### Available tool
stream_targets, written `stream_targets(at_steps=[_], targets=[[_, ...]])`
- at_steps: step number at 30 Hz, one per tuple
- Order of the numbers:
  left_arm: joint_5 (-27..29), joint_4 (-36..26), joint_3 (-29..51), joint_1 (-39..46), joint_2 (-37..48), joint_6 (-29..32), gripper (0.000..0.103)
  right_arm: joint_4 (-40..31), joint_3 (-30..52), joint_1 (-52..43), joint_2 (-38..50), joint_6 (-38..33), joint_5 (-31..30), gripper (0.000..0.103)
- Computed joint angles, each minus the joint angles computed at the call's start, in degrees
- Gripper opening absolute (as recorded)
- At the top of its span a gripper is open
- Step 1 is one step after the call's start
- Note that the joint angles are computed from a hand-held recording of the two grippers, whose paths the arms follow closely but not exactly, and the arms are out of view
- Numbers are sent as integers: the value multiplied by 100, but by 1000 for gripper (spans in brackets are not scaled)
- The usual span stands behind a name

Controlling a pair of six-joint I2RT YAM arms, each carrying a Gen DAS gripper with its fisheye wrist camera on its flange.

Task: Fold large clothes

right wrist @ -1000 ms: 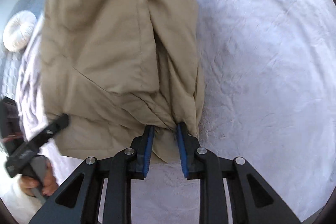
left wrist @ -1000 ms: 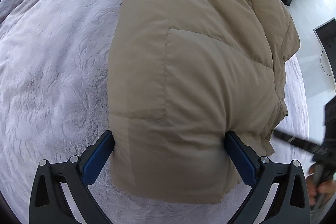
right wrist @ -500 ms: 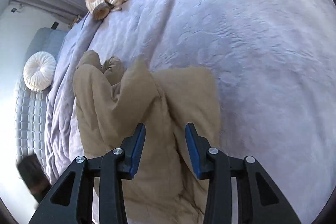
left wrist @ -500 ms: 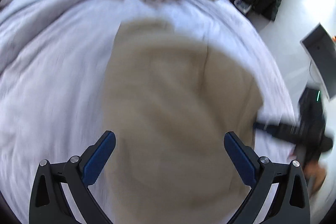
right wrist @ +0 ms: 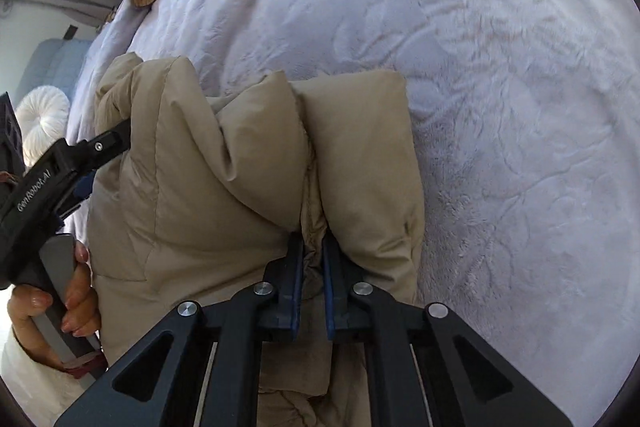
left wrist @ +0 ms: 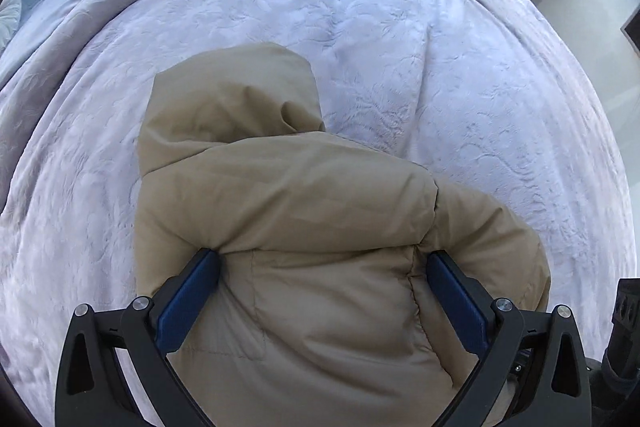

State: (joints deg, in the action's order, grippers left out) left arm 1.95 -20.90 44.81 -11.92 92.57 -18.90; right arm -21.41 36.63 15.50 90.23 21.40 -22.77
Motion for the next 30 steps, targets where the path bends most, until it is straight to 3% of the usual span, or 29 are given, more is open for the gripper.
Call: stream_targets(at_steps=[5,10,21,30], targets=[[46,-187,-30,97,-253,57,103,-33,-72,-151,-149,108,-210,8],[137,-728,-201,310,-1024,82,103,-627,-16,-390,-674,-22,-428,12],[199,-2668,-802,790,-3597,261,103,-2497,253,-306,-2419,-143,-158,13],[119,-4303,-653,446,-5125,-28,103,-3697,496,496,-3592,339,257,13]])
